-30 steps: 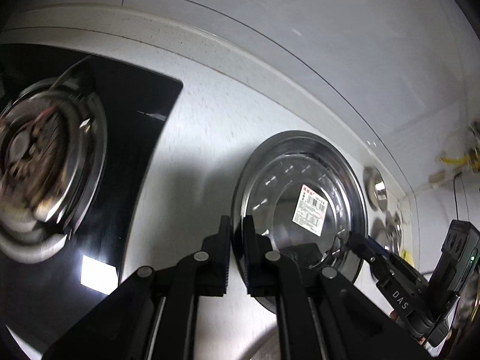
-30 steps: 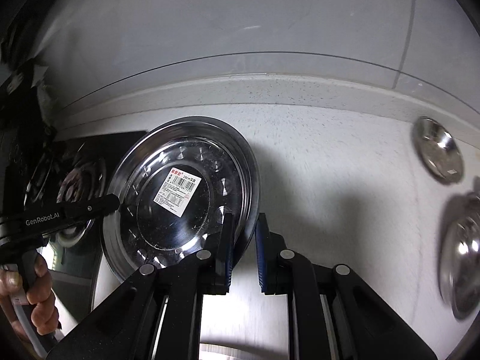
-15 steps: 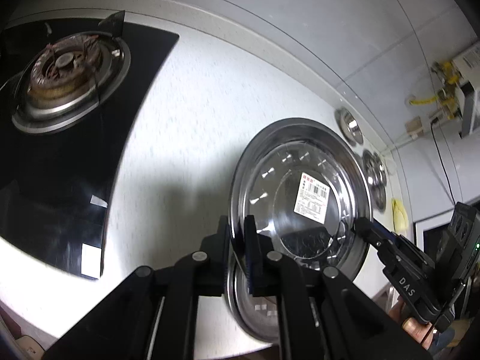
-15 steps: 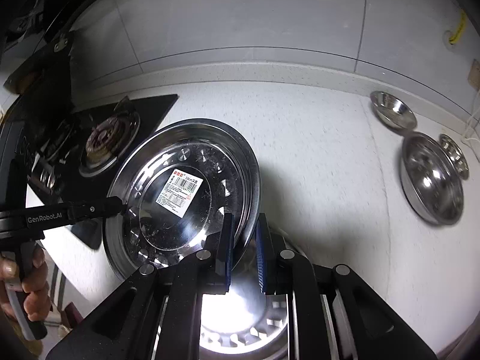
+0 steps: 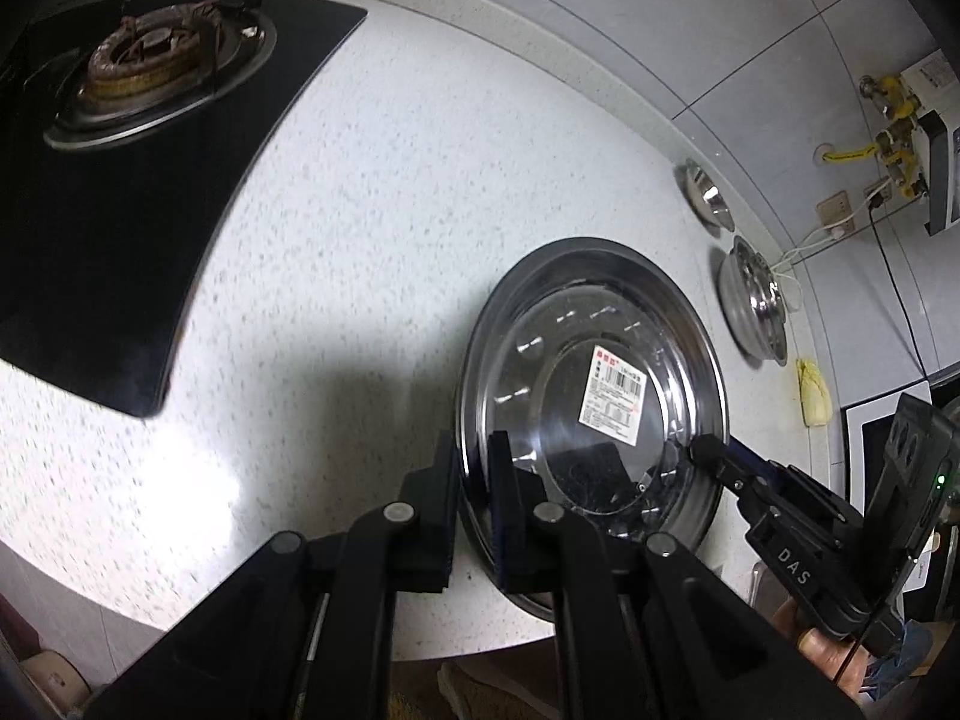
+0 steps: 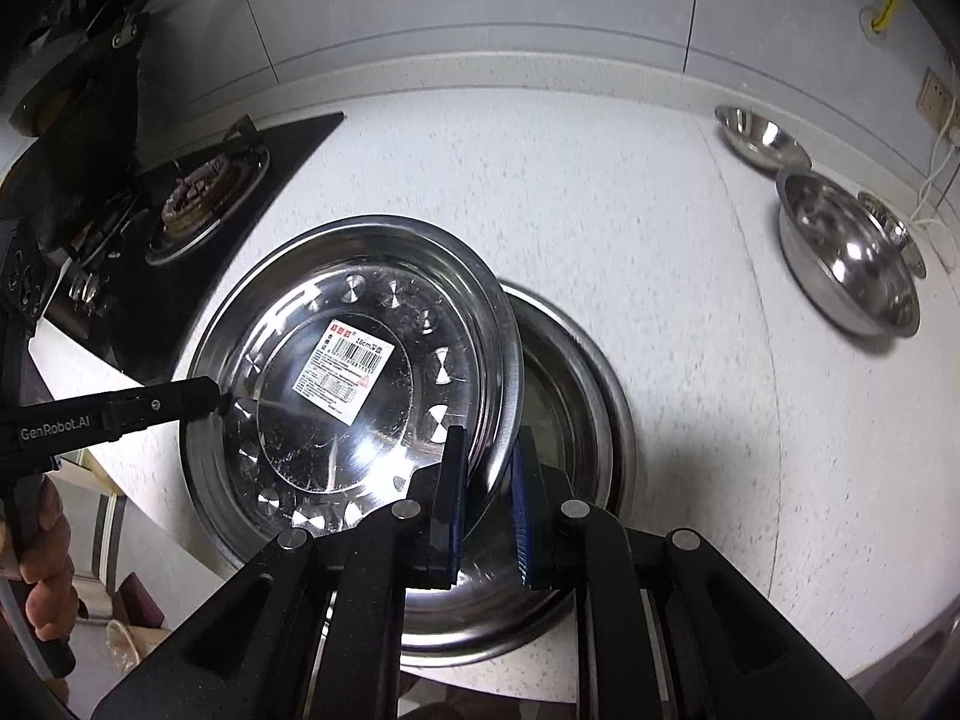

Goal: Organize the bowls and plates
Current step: 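Carry the labeled plate with both grippers and lower it onto the plate stack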

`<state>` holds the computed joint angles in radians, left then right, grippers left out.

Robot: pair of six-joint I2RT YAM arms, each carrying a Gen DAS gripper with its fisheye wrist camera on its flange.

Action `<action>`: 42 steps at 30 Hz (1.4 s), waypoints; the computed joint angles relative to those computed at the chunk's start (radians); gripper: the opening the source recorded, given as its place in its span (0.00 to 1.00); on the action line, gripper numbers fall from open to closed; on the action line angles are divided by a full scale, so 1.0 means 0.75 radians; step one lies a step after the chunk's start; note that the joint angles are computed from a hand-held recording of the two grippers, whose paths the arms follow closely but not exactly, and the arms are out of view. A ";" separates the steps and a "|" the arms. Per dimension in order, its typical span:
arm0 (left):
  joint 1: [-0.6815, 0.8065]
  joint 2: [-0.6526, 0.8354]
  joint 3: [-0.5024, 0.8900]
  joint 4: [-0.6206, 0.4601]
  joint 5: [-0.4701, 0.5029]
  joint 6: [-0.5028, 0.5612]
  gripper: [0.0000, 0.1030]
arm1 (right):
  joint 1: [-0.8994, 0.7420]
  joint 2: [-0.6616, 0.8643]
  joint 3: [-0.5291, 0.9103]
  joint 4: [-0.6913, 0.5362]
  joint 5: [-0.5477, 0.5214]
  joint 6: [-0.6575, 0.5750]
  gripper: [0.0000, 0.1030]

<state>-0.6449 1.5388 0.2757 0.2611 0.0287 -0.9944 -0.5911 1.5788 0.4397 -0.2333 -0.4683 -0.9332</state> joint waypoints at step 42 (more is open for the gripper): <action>-0.277 0.255 0.239 -0.144 -0.328 -0.079 0.11 | -0.080 0.329 0.170 0.007 0.026 -0.125 0.14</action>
<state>-0.8530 1.7303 0.4550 0.1531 -0.2169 -1.0535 -0.6512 1.8253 0.5674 -0.2283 -0.4489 -1.0271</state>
